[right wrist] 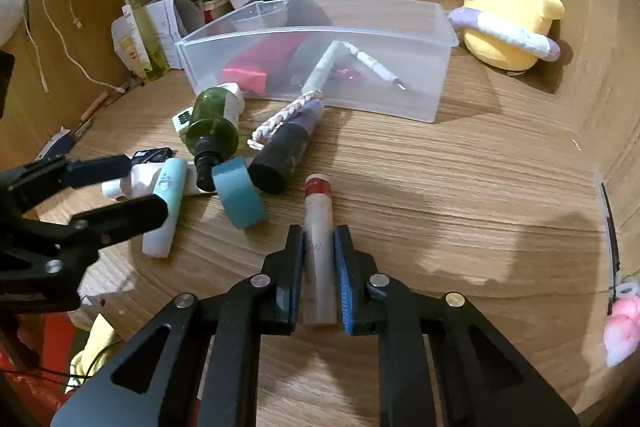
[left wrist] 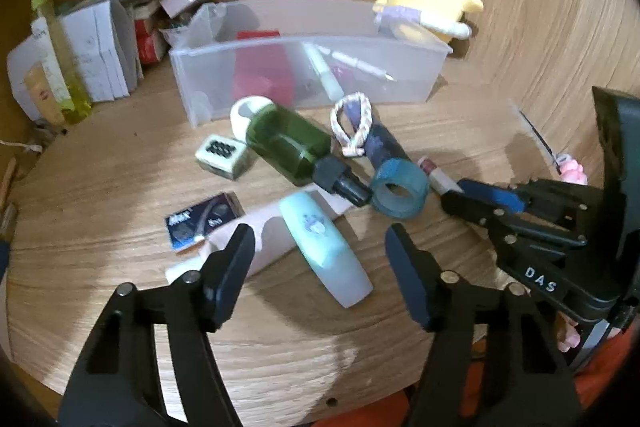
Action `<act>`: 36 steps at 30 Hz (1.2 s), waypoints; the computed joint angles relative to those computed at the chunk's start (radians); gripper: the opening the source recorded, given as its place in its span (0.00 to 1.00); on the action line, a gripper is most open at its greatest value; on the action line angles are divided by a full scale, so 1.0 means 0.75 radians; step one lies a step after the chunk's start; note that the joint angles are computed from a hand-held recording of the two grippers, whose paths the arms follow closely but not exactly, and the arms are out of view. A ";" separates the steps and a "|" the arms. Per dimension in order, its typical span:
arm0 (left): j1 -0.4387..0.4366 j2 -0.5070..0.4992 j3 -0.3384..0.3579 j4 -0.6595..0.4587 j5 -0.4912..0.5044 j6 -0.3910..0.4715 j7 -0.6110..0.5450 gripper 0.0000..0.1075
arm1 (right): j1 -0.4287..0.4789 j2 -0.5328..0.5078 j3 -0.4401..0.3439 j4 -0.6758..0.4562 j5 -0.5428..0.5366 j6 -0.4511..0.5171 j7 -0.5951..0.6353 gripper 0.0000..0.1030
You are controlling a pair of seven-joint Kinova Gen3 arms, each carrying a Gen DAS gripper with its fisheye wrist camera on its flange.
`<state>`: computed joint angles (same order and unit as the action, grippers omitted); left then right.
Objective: Organize objects
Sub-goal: 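Grasp the red-capped beige tube with the right tool while the left tool grasps the pale-blue bottle, then carry the tube and pale-blue bottle into the clear box and open both tools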
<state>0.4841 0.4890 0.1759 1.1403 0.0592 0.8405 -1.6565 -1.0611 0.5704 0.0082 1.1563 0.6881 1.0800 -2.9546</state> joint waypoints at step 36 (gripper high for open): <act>-0.081 -0.037 0.025 0.002 0.074 -0.165 -0.053 0.14 | -0.015 -0.102 0.000 0.066 0.256 0.014 -0.193 0.14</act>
<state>0.4230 0.4615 0.1943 1.1415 0.1149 0.7169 -1.6964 -1.0722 0.4941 0.0082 1.2059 0.8800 1.0906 -3.0992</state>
